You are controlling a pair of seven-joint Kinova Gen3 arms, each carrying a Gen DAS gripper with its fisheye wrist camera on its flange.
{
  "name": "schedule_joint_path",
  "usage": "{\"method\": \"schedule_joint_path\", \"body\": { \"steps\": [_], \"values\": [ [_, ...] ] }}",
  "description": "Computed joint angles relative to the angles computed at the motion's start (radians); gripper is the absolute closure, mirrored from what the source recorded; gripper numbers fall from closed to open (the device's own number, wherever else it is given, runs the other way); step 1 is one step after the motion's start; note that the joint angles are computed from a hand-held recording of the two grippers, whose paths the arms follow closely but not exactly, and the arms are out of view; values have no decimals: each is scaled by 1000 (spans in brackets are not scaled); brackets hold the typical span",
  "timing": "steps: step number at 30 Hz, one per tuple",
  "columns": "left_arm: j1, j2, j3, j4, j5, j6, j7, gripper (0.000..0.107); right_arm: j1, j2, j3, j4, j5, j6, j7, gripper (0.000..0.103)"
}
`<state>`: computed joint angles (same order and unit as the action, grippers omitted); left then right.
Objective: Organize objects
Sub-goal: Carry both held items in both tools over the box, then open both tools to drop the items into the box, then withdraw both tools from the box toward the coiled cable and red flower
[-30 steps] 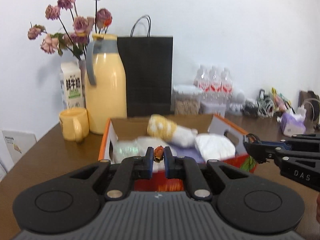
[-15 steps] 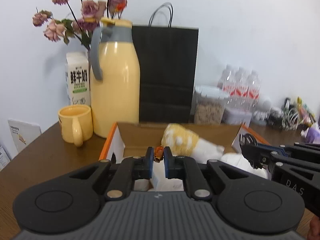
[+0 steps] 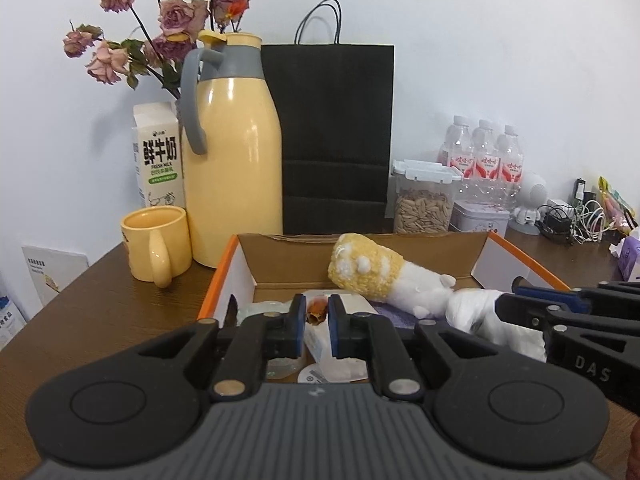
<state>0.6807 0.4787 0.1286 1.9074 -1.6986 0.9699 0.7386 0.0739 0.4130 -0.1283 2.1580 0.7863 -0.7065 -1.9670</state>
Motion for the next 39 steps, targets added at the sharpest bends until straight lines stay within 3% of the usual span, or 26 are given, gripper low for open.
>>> {"method": "schedule_joint_path", "body": {
  "steps": [1, 2, 3, 4, 5, 6, 8, 25, 35, 39],
  "values": [
    [8, 4, -1, -3, 7, 17, -3, 92, 0, -4, 3, 4, -10, 1, 1, 67],
    [12, 5, -2, -2, 8, 26, -3, 80, 0, -6, 6, 9, -22, -2, 7, 44],
    [19, 8, -3, -4, 12, 39, -2, 55, -2, -8, 10, 15, -39, -6, 15, 32],
    [29, 15, -5, -10, 23, 64, -2, 41, -5, -11, 14, 24, -61, -14, 30, 15],
    [45, 26, -11, -15, 25, 99, 9, 17, -6, -12, 17, 31, -79, -25, 44, 8],
    [60, 37, -18, -15, 18, 131, 25, 5, -8, -15, 20, 38, -95, -33, 55, 6],
    [71, 42, -19, -14, 16, 161, 38, 4, -19, -20, 24, 43, -133, -24, 74, 0],
    [64, 24, -11, 4, 35, 151, 45, 4, -3, -42, 14, 62, -142, -8, 77, 0],
    [58, -62, 27, 73, 41, 151, 55, 4, 57, -122, 39, 107, -2, -53, -5, 0],
    [60, -96, 50, 107, 61, 147, 28, 4, 61, -167, 59, 121, 51, -22, -34, 0]
  ]
}}
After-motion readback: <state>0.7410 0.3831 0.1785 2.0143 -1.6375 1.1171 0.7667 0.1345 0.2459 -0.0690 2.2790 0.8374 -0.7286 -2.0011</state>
